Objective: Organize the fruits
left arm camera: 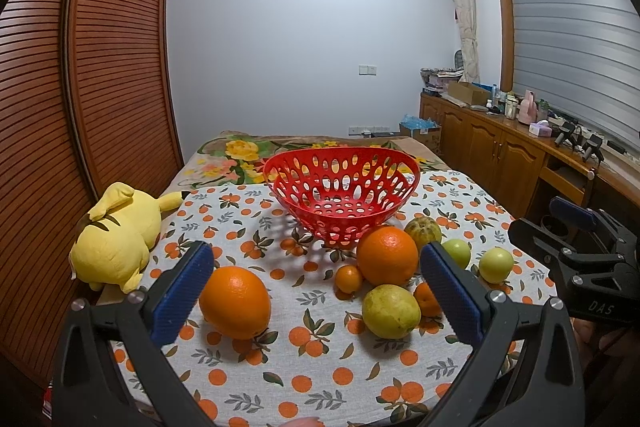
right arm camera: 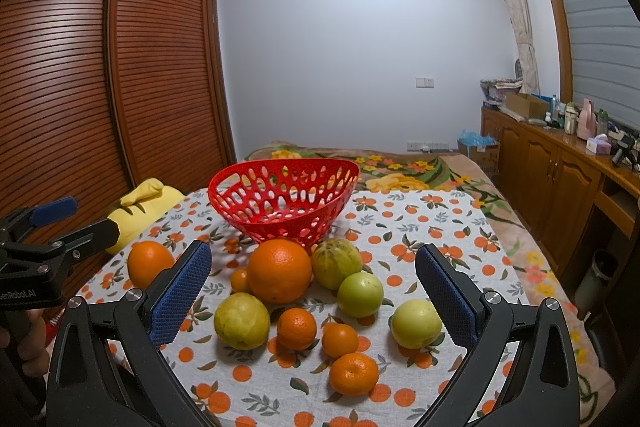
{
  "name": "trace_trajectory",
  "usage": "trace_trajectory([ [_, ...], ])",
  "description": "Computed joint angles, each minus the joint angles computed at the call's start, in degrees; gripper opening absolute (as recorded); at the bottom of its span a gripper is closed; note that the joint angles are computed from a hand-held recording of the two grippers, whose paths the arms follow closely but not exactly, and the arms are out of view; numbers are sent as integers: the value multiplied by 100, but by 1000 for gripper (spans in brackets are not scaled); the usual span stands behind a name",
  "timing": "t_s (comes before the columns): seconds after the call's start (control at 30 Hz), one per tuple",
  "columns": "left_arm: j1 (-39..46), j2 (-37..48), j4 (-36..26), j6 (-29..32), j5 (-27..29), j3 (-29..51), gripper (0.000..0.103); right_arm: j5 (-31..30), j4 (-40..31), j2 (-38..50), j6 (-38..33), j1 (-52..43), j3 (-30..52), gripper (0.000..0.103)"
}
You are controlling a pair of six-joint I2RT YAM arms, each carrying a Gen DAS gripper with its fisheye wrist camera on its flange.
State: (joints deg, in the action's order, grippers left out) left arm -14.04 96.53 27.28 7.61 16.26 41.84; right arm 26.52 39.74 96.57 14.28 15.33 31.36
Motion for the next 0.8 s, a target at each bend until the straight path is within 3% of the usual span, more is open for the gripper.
trace_trajectory([
  [0.3,-3,58,-166,42,46,106,103,-59,-50,42,13,-28,9,103],
  [0.8,-112,1184,-636,423,262,736,103,-611,-167,461,85,-322,-97,100],
])
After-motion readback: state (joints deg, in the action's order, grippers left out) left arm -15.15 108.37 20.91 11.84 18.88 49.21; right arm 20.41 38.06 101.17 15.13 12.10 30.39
